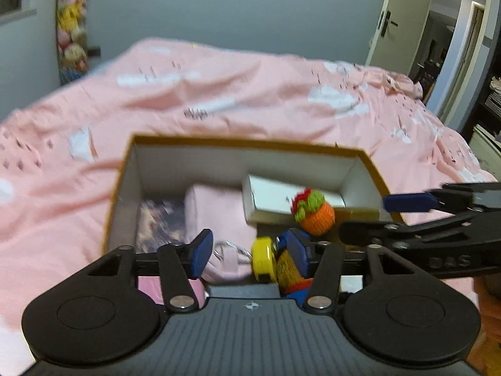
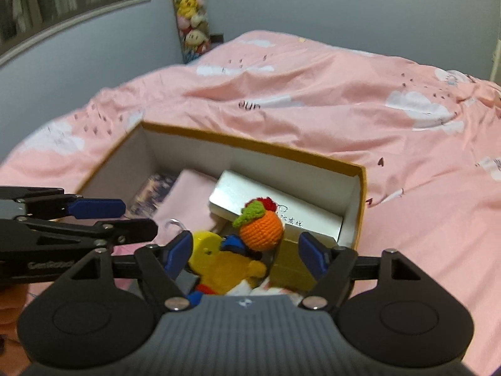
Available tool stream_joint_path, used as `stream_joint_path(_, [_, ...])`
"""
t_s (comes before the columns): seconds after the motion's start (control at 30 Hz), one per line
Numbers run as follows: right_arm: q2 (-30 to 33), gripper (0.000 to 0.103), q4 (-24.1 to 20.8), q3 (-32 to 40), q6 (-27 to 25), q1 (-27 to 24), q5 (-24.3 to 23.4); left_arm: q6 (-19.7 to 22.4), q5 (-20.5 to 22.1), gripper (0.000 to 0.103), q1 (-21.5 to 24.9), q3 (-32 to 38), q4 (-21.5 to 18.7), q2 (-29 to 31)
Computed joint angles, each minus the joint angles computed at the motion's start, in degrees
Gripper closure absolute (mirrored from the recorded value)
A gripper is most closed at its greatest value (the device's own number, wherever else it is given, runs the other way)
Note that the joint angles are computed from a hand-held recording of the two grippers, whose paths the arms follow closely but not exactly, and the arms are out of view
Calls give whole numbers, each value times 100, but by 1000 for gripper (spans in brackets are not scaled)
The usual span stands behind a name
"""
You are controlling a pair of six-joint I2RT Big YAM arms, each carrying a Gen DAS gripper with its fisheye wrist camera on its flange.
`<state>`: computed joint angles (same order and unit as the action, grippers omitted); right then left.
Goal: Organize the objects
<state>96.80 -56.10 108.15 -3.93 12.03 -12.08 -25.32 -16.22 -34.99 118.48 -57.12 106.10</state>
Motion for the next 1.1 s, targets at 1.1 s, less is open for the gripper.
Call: stream_joint_path(1.1, [-2544,1,1827,-2818,1340,635,1306,-519,-2139,9,-888,-1689,433,-1391])
